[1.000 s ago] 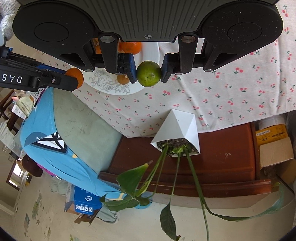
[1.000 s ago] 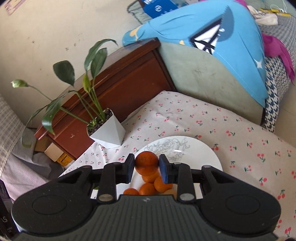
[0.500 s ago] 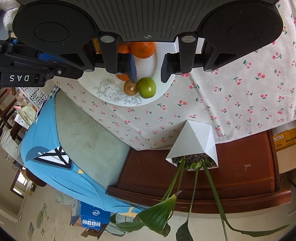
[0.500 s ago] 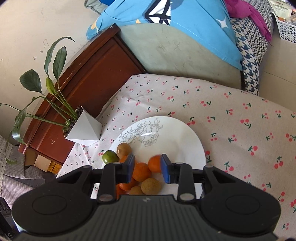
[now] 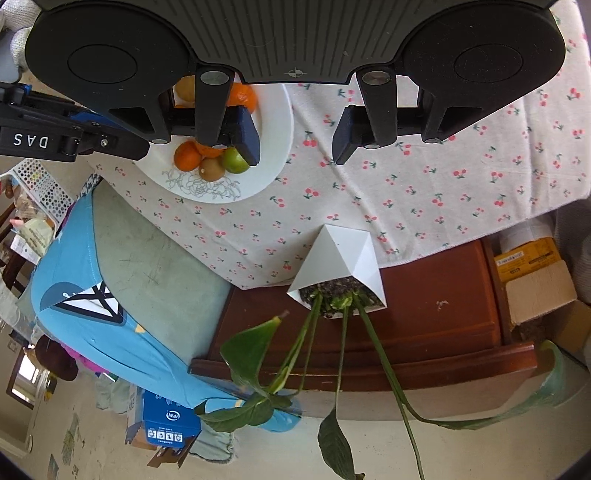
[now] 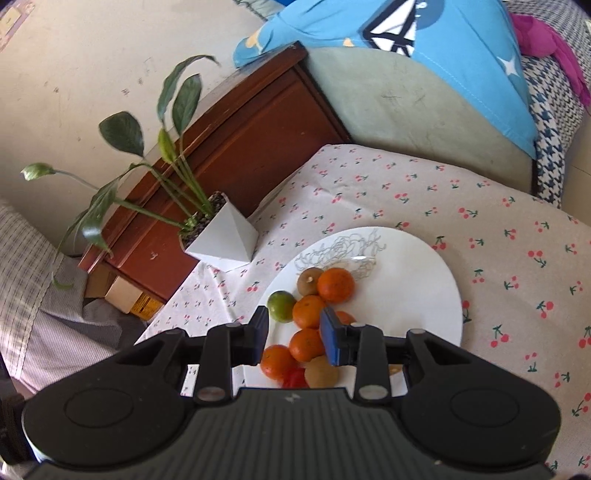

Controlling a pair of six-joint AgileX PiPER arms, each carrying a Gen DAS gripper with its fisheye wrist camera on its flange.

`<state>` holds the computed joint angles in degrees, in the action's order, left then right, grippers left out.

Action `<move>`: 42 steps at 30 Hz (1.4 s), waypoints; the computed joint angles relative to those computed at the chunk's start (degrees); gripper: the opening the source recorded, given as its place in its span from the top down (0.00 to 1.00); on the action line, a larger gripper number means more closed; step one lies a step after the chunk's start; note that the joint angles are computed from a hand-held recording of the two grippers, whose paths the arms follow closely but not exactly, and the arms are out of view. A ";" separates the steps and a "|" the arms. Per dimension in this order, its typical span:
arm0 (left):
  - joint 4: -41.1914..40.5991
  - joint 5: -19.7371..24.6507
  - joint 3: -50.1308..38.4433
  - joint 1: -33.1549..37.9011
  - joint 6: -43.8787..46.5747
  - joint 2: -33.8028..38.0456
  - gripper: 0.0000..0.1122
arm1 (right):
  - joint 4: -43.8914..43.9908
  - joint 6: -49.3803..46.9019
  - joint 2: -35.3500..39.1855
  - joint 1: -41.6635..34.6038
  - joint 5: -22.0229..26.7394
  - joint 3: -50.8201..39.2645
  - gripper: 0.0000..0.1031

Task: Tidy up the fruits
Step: 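Open both tools to release the lime and orange onto the plate, then grasp the green-brown mango with the right tool while the left tool approaches a red tomato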

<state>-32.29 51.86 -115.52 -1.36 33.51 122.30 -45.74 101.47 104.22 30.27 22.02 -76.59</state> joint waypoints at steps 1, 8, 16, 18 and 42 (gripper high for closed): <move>0.58 0.66 -0.67 0.53 0.05 -0.01 0.63 | 0.26 -1.09 0.09 0.26 -1.18 0.07 0.68; 2.86 2.05 -0.70 3.27 -2.56 0.00 0.62 | 8.95 -17.61 2.32 2.37 -6.01 -1.78 0.68; 2.42 5.08 -2.93 5.05 -5.08 1.91 0.62 | 19.52 -36.29 6.53 4.06 -7.13 -5.36 0.68; 1.68 5.88 -3.27 5.58 -5.59 2.03 0.59 | 21.09 -39.83 7.90 4.22 -6.39 -7.11 0.68; 2.21 5.29 -0.60 9.34 -2.86 1.84 0.56 | 31.52 -58.67 16.46 3.30 -1.90 -17.98 0.61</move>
